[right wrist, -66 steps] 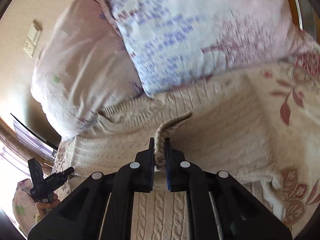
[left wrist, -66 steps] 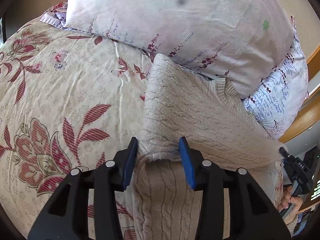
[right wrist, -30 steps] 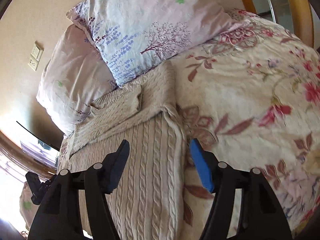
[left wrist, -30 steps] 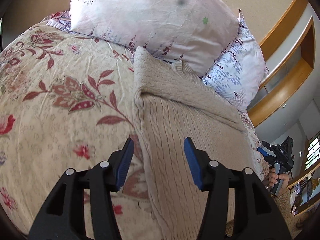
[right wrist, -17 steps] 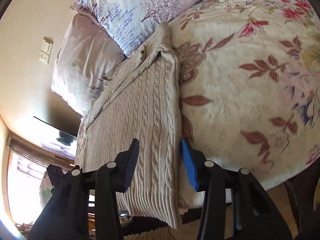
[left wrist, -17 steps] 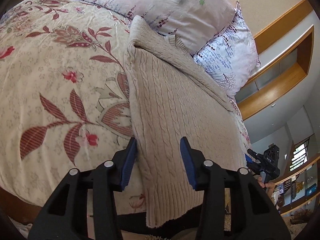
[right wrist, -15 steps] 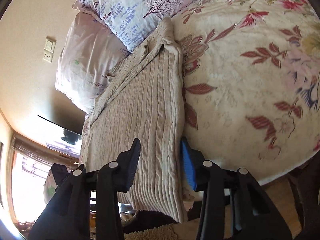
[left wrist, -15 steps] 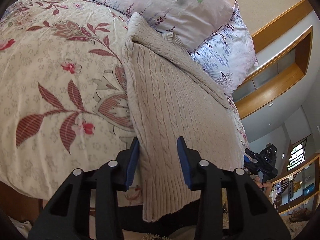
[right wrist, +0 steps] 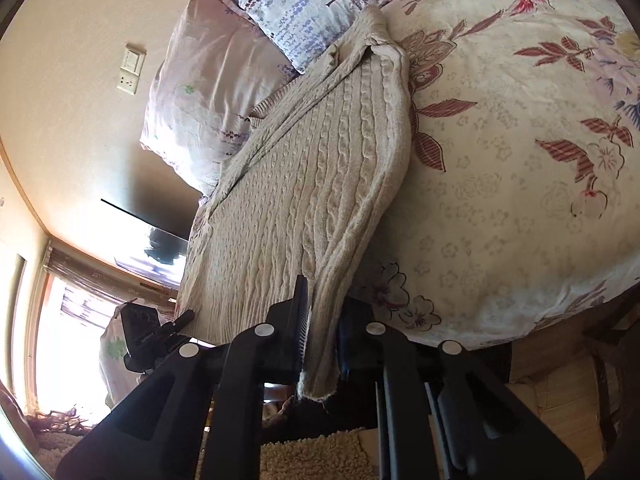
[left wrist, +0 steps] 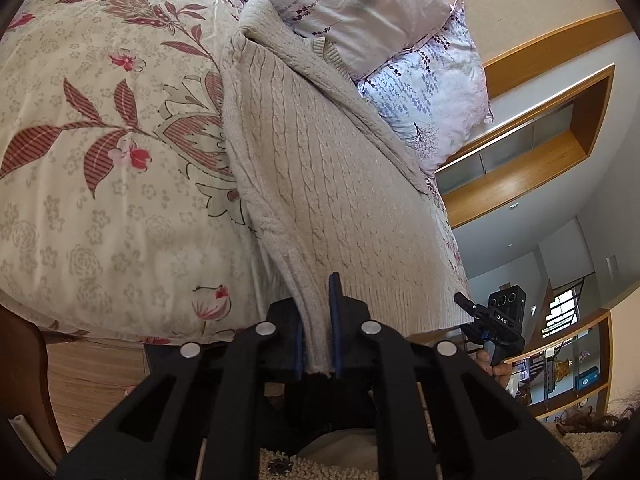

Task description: Fold small clothes

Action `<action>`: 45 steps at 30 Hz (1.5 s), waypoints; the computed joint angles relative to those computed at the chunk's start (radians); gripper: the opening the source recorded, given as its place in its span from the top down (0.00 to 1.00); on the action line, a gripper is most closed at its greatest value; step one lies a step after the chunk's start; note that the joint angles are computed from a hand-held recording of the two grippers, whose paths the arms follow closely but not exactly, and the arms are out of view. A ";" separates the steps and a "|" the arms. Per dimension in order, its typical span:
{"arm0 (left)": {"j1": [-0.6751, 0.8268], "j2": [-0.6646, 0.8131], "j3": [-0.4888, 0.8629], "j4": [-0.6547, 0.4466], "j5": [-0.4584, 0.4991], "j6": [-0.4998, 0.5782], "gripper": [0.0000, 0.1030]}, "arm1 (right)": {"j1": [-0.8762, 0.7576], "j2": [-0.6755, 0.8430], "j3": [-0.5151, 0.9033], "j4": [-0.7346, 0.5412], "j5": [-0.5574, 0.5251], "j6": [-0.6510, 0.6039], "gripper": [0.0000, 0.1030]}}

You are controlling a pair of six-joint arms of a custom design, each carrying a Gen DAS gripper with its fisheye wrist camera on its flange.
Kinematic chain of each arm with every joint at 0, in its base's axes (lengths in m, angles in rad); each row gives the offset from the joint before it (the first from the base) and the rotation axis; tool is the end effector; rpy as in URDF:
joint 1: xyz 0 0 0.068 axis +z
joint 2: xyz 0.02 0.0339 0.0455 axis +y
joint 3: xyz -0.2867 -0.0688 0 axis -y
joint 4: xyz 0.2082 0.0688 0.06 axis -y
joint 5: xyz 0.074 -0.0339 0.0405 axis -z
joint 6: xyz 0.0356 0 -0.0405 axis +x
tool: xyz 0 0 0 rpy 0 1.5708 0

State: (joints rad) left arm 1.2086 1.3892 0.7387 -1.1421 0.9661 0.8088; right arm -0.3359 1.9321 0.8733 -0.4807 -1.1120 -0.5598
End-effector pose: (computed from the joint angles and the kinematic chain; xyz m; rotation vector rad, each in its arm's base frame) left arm 0.0804 0.1294 0.2252 -0.5865 2.2204 -0.8569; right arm 0.2734 -0.0617 0.1399 -0.2821 2.3066 1.2858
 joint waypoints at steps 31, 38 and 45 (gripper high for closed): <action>-0.373 0.097 0.476 0.775 -0.199 -0.982 0.93 | 0.288 -0.221 -0.065 1.179 0.446 0.762 0.92; -0.496 0.201 0.581 0.843 -0.358 -1.012 0.93 | 0.341 -0.096 0.112 1.082 0.533 0.760 0.92; -0.544 0.287 0.658 0.848 -0.430 -1.028 0.93 | 0.361 -0.027 0.205 1.031 0.568 0.781 0.92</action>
